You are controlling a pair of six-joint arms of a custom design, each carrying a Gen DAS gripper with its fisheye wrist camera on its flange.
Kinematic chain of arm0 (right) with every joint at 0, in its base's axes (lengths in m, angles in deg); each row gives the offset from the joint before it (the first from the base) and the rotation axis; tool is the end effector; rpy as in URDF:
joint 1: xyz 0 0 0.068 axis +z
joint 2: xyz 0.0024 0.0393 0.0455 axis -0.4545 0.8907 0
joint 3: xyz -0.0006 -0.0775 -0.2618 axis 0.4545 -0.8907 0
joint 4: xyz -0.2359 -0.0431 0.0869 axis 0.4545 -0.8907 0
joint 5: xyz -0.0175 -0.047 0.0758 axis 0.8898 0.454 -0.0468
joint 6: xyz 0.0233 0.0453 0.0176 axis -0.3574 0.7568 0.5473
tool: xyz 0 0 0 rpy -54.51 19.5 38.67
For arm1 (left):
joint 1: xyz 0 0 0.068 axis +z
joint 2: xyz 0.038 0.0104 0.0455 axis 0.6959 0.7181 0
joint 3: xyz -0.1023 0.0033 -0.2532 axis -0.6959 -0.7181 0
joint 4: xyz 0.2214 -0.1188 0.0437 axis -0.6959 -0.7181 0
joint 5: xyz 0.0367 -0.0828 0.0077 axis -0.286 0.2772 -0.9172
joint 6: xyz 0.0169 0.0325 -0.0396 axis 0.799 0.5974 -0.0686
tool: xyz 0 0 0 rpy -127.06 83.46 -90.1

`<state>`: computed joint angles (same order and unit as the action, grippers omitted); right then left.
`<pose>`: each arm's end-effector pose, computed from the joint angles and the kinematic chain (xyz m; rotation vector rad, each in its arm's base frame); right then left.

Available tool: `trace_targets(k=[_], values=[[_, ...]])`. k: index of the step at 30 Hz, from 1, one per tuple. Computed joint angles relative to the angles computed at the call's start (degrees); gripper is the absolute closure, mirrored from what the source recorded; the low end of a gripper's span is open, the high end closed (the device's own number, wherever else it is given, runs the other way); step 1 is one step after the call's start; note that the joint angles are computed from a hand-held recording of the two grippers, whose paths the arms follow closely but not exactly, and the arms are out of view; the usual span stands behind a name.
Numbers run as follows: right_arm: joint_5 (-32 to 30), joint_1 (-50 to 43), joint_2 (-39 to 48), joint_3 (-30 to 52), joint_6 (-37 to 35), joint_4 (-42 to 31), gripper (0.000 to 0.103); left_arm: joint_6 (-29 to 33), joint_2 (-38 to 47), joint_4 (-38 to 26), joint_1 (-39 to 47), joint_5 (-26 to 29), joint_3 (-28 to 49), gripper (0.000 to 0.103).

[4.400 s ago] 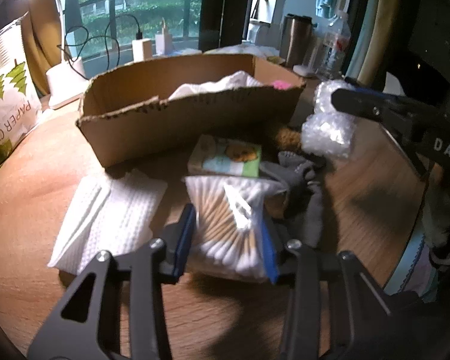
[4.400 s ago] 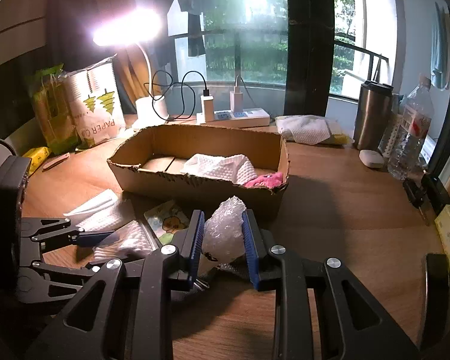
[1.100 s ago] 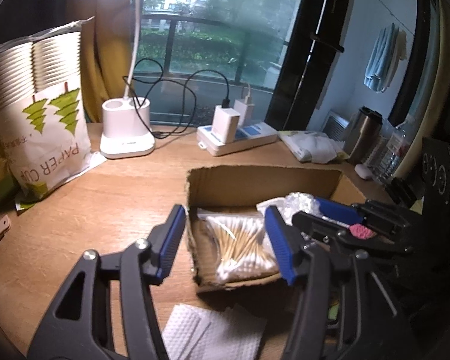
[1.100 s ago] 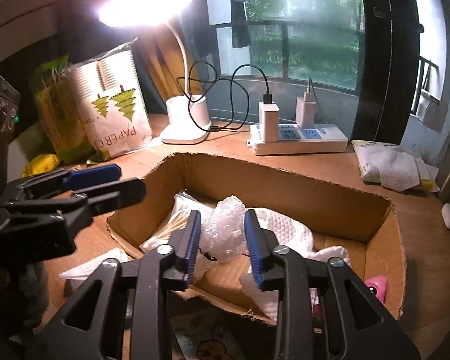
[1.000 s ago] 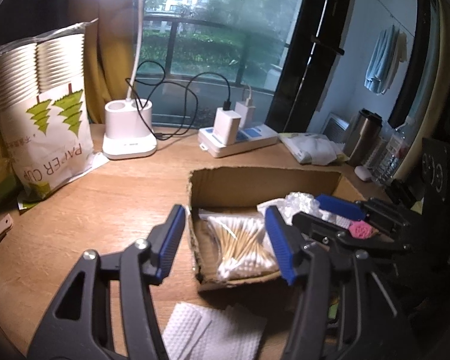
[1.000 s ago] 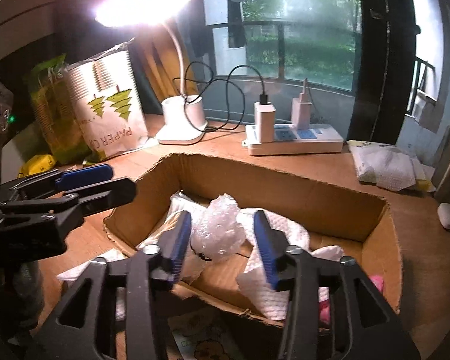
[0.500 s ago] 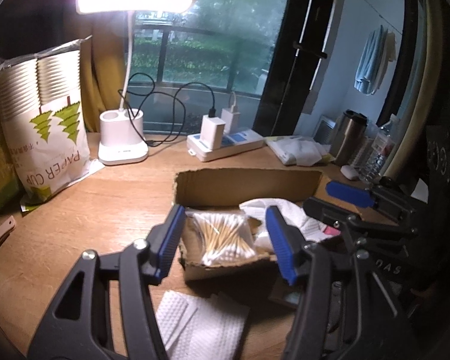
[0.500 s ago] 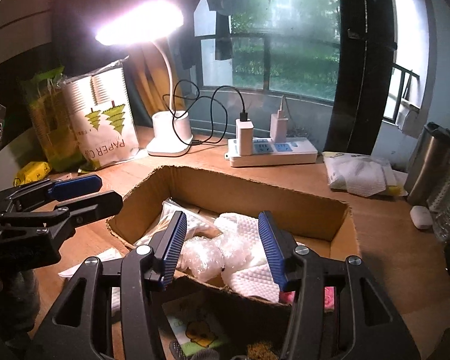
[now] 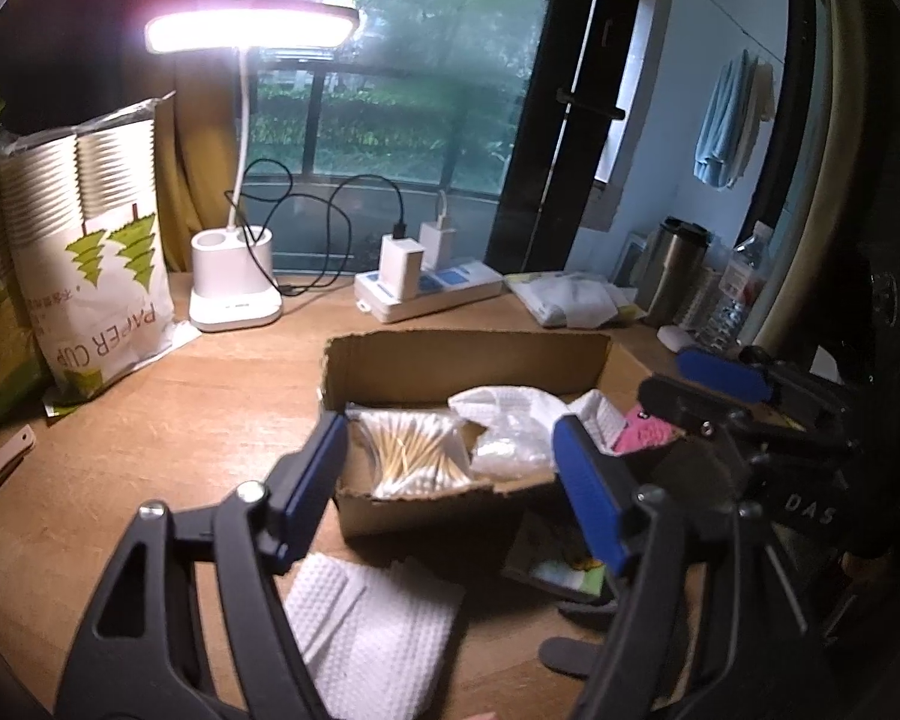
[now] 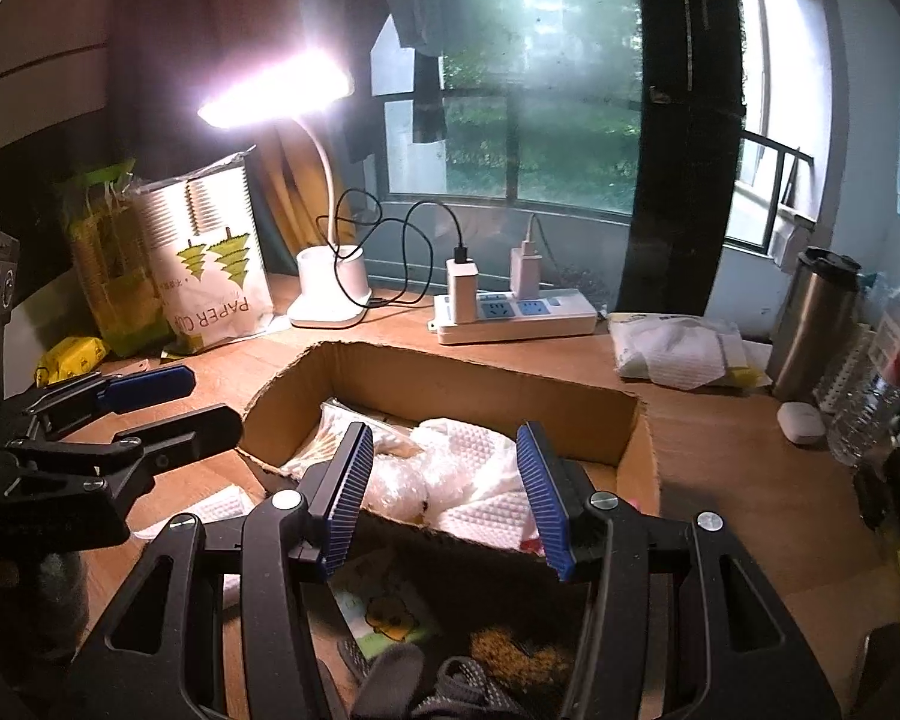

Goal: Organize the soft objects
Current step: 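Lower the swab bag and bubble wrap into the box and release both, then withdraw both grippers from the box toward the remaining items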

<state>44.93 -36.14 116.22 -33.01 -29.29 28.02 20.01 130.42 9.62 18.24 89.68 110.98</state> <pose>0.1326 -0.0138 0.2434 -0.1164 2.1451 0.0401 0.1864 -0.0970 0.2363 0.4305 2.1470 -0.5231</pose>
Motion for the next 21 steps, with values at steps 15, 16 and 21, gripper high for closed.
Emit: trace_targets(k=[15, 16, 21], values=[[-14.7, -22.9, -8.9, -2.4, -11.3, -11.8, 0.041, -2.9, -3.7, -2.3, -7.1, -4.5, -3.0, 0.031], [-16.0, -24.8, -8.9, -2.5, -12.4, -12.5, 0.041, -3.1, -3.6, -2.3, -7.9, -5.1, -3.2, 0.031], [-20.4, -31.5, -9.0, -3.4, -16.8, -14.9, 0.041, -4.0, -3.2, -1.8, -9.9, -6.4, -4.2, 0.03]])
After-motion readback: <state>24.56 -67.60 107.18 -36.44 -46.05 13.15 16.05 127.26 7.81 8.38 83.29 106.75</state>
